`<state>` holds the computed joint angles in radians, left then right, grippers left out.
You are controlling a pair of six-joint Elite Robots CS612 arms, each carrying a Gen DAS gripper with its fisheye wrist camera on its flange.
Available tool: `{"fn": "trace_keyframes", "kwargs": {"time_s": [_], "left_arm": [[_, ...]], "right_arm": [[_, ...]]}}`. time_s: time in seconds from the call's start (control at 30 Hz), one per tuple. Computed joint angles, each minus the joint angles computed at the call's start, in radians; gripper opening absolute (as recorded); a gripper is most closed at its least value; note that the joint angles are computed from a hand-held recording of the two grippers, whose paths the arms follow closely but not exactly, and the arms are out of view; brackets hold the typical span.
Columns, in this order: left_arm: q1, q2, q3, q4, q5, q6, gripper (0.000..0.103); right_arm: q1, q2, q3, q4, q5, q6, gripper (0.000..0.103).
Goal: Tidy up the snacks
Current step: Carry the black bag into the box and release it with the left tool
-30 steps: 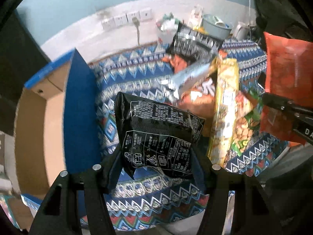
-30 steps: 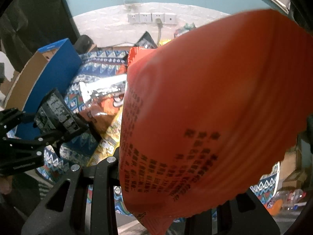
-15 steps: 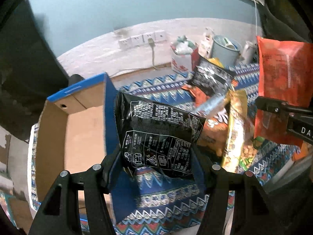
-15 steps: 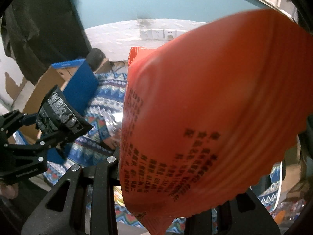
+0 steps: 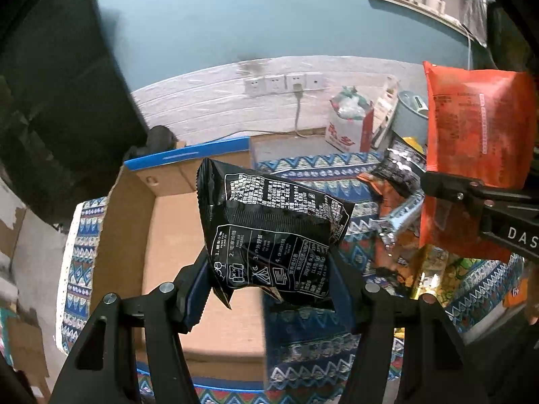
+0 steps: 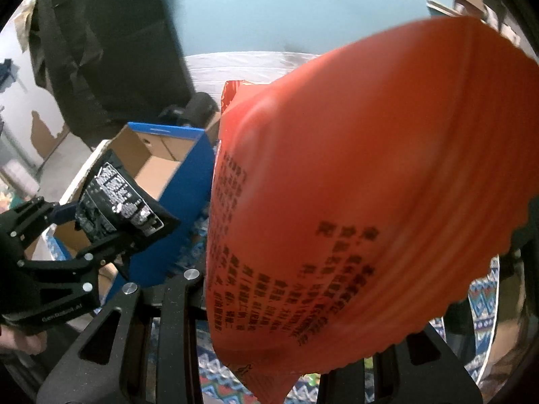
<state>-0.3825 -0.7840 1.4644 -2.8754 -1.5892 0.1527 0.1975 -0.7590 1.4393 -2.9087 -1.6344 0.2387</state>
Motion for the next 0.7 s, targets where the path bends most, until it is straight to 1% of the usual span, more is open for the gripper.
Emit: {"fn": "trace_keyframes", "kwargs": {"time_s": [0.27, 0.5, 0.7], "left_arm": [[0.036, 0.015, -0.027, 0.013, 0.0, -0.054, 0.064], [0.073, 0.028, -0.048, 0.028, 0.008, -0.106, 0.064], [0.099, 0.044, -0.065, 0.048, 0.026, -0.142, 0.064]], "right_arm": [[0.024, 0.052, -0.115, 0.068, 0.038, -0.022, 0.031], [0.042, 0.084, -0.165, 0.093, 0.065, -0.048, 0.031], [0.061, 0.132, -0.253, 0.147, 0.09, -0.061, 0.031]]}}
